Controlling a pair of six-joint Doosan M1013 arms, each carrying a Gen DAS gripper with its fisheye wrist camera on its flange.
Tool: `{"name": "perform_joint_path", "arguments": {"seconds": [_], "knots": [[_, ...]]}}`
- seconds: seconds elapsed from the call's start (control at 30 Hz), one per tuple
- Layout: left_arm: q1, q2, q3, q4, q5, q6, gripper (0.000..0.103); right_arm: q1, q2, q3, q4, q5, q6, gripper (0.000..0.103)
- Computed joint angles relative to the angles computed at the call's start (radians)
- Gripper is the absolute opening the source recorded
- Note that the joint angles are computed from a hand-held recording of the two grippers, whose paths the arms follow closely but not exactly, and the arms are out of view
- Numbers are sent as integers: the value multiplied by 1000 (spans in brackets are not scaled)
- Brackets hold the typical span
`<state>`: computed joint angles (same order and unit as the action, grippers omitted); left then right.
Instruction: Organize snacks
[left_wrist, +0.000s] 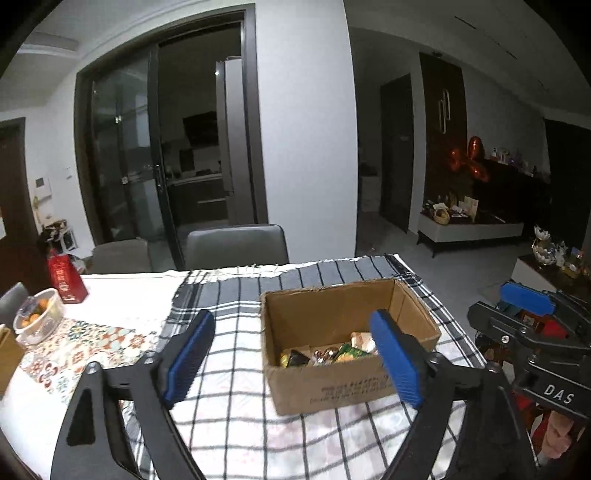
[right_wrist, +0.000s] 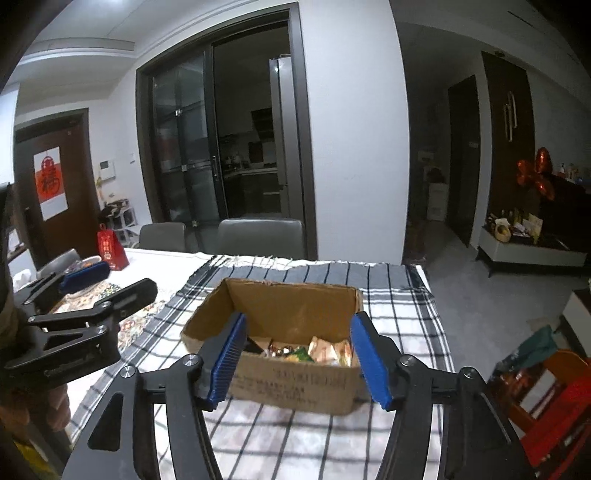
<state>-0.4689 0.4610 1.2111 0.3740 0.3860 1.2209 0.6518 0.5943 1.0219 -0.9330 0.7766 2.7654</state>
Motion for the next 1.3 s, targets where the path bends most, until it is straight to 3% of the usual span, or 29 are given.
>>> {"name": "perform_joint_path", "arguments": {"seconds": [0.17, 0.53, 1.3], "knots": [[-7, -61, 84, 60, -17, -69, 97, 36, -27, 27, -52, 65, 42, 74], [-38, -173, 248, 453, -52, -457, 103, 104, -87, 113, -131, 128, 149, 84], [-53, -268, 377, 602, -50, -627, 103, 161, -125, 178, -208, 165, 239, 84]]}}
